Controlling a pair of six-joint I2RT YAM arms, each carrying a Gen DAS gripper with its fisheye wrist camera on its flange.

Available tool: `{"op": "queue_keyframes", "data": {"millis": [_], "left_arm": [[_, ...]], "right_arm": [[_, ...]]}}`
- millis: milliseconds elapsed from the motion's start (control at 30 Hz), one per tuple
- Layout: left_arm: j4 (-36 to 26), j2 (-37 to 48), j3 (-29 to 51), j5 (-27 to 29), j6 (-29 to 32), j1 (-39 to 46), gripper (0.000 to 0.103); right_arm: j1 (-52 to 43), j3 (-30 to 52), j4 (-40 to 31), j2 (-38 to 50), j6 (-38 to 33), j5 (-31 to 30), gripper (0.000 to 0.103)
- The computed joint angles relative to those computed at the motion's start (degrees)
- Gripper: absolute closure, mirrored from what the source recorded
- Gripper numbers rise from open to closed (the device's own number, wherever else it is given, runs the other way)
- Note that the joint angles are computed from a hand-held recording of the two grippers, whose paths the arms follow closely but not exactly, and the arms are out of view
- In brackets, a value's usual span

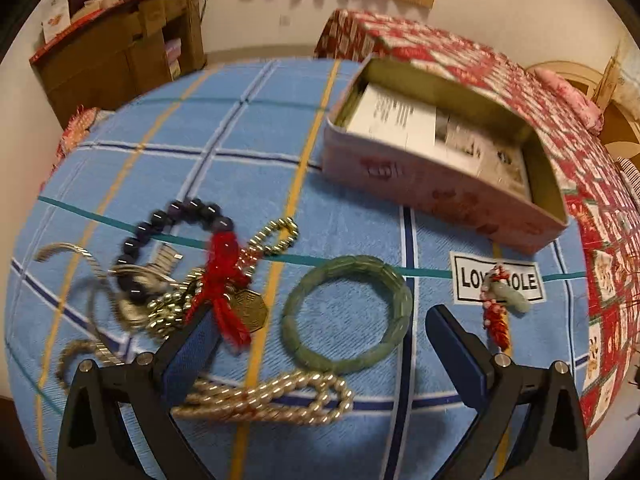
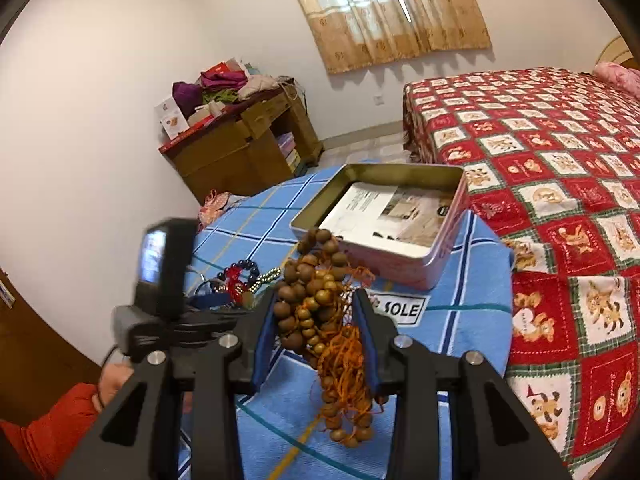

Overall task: Organize jewelry
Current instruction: 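Lift the mala toward the tin with the right gripper while the left gripper grasps the green jade bangle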

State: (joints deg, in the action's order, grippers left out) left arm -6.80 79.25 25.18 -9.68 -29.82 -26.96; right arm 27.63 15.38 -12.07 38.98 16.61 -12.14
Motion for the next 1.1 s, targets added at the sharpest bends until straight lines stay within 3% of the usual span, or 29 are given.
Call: {"op": "queue_keyframes", "data": {"millis": [133, 167, 233, 300, 367, 400, 433, 633, 700, 800, 867, 933, 1000, 1100], "left_arm": [[1.5, 3.4, 0.9, -6.0, -0.2, -3.4, 0.002], [2.2, 3.6, 0.6, -7.5, -0.1, -4.2, 0.009], [3.0, 2.9, -0.2, -10.3, 0.5, -5.4, 0.034], [2.8, 1.3, -0.9, -10.1, 1.7, -4.7, 0.046], [4.0, -0.5, -2.2, -8.2, 2.9, -2.8, 0.064], [4.8, -1.7, -2.9, -6.1, 3.7, -1.3, 0.081], [5.5, -4.9, -4.5, -1.4, 4.7, 1.1, 0.084], [2.9, -24.5, -10.5, 4.3, 6.9, 4.1, 0.084], [2.0, -27.8, -10.9, 5.4, 7.2, 4.9, 0.084], [0.2, -26.9, -9.8, 2.7, 8.1, 3.8, 0.084], [0.3, -22.7, -8.6, 4.8, 7.3, 3.9, 0.074], [0.0, -20.1, -8.1, 7.3, 5.4, 3.1, 0.048], [1.1, -20.2, -9.1, 6.5, 4.1, -0.1, 0.041], [3.2, -15.2, -8.1, 2.8, 3.4, -5.8, 0.04]], "right_arm": [[-1.4, -0.2, 1.3, 1.2, -1.1, -0.9, 0.063], [-1.5, -0.4, 1.3, 1.1, -1.1, -1.1, 0.063], [-1.9, -0.7, 1.8, 1.3, -1.0, -1.3, 0.063], [-2.6, -1.1, 2.5, 1.6, -0.9, -2.0, 0.063], [-3.0, -1.4, 2.9, 1.8, -0.6, -2.5, 0.063], [-3.1, -1.5, 3.0, 1.8, -0.4, -2.6, 0.063], [-3.0, -1.7, 3.1, 1.7, -0.3, -2.4, 0.063], [-3.5, -2.3, 3.4, 1.2, -0.7, -2.3, 0.063], [-3.2, -2.4, 3.9, 1.6, -0.5, -2.0, 0.063], [-2.9, -2.5, 3.9, 1.6, 0.0, -2.1, 0.063], [-2.6, -2.6, 3.4, 1.2, 0.0, -1.8, 0.063], [-2.5, -2.5, 3.2, 1.3, 0.0, -1.9, 0.063], [-2.7, -2.7, 3.3, 1.5, -0.2, -2.0, 0.063], [-3.5, -2.9, 3.9, 2.3, -0.4, -2.3, 0.062]]}}
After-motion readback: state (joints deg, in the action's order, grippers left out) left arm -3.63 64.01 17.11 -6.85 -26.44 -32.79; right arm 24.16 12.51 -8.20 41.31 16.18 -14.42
